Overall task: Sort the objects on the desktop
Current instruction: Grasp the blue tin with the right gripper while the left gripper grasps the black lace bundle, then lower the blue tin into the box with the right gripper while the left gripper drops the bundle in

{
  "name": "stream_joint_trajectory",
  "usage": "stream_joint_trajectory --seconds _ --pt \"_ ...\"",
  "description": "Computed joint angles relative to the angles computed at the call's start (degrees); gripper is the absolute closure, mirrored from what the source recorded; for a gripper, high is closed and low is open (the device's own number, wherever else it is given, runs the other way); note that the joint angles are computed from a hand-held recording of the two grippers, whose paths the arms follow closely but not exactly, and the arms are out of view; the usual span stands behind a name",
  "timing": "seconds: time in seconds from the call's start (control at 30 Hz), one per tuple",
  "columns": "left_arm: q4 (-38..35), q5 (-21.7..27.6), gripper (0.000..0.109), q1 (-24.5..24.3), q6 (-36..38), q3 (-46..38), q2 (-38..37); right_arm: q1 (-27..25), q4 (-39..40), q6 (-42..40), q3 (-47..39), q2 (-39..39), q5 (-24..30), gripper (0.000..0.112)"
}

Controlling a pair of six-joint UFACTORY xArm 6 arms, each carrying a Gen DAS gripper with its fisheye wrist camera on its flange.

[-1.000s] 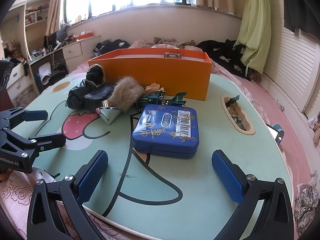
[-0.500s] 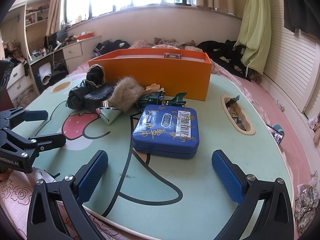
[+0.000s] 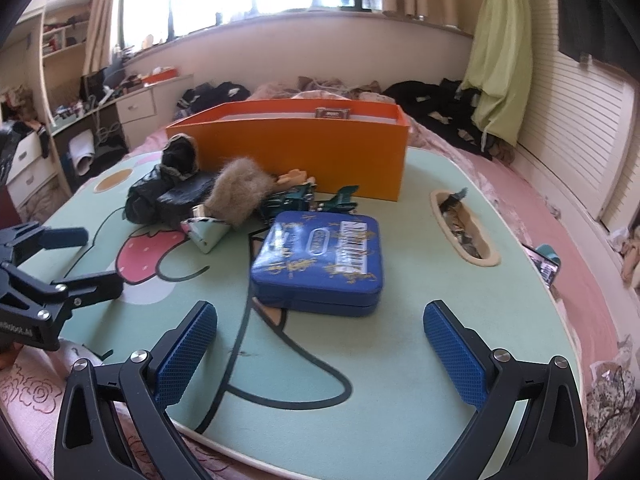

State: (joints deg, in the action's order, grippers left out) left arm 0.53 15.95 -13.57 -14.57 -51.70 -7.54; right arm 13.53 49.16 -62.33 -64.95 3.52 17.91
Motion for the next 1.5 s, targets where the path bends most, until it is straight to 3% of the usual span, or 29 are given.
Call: stream_joint_trajectory --seconds 0.1,0.2,0.37,0.43,0.47,0.53,0.73,0.83,0.93,1.0,1.07,1.13,1.2,1.3,1.37,1.5 --pt "0.11 -0.07 0.006 0.00 -0.14 0.10 -0.05 -0.58 -0.68 3.52 -2.87 1.06 0.98 0.009" --pt "0.12 -0.09 0.006 0.01 -0.18 0.13 -0.08 -1.13 -7.00 11.16 -7.00 3.72 3.16 0.009" --pt "0.40 -0.24 0.006 0.04 -0.48 0.27 -0.13 -1.51 -14.50 18.33 -13.07 7.70 10.13 0.014" --pt "0.96 -0.26 0.006 0.05 -1.18 0.37 -0.21 -1.02 -15.92 17.24 -12.58 7.51 10.33 0.028" --pt "1.59 -0.31 0.006 0.15 -1.82 0.41 -0.31 -0.72 -15.65 15.74 -11.96 7.13 9.79 0.045" --pt "0.77 -0.33 0.006 0.21 -1.37 0.28 -0.37 -1.02 -10.98 11.46 -11.36 6.54 10.61 0.045" --pt "-13.78 -1.57 0.006 1.24 8.88 -0.60 -0.62 -2.48 2.50 0.00 -8.12 3.36 11.46 0.045" --pt "-19.72 -0.90 0.007 2.44 13.25 -4.88 1.65 -3.19 4.77 -1.85 -7.56 2.49 12.62 0.045" --pt "-20.78 2.90 0.021 3.90 13.35 -11.70 5.74 -3.14 5.11 -1.90 -7.44 2.26 12.97 0.045" --pt "-24.64 4.83 0.024 4.26 16.32 -15.76 8.46 -3.24 5.32 -2.07 -7.44 2.15 13.44 0.045" --pt "-22.71 6.17 0.036 4.46 14.62 -18.78 10.95 -3.45 5.52 -2.52 -7.62 2.22 14.10 0.045" --pt "-21.28 9.46 0.054 4.63 13.01 -21.94 13.66 -3.56 5.53 -2.71 -7.74 2.30 14.28 0.045" --pt "-24.60 12.87 0.058 4.69 15.41 -24.29 16.34 -3.67 5.48 -2.55 -7.87 2.39 14.42 0.045" --pt "-17.91 8.78 0.066 3.84 11.50 -21.29 15.56 -3.78 5.63 -2.36 -7.95 2.32 14.58 0.045" --pt "-18.97 8.50 0.073 3.72 12.47 -20.76 15.17 -3.82 5.67 -2.19 -8.19 2.26 14.91 0.045" --pt "-19.30 6.03 0.073 3.96 13.42 -20.09 13.96 -4.54 6.33 -1.57 -11.13 3.36 16.72 0.045"
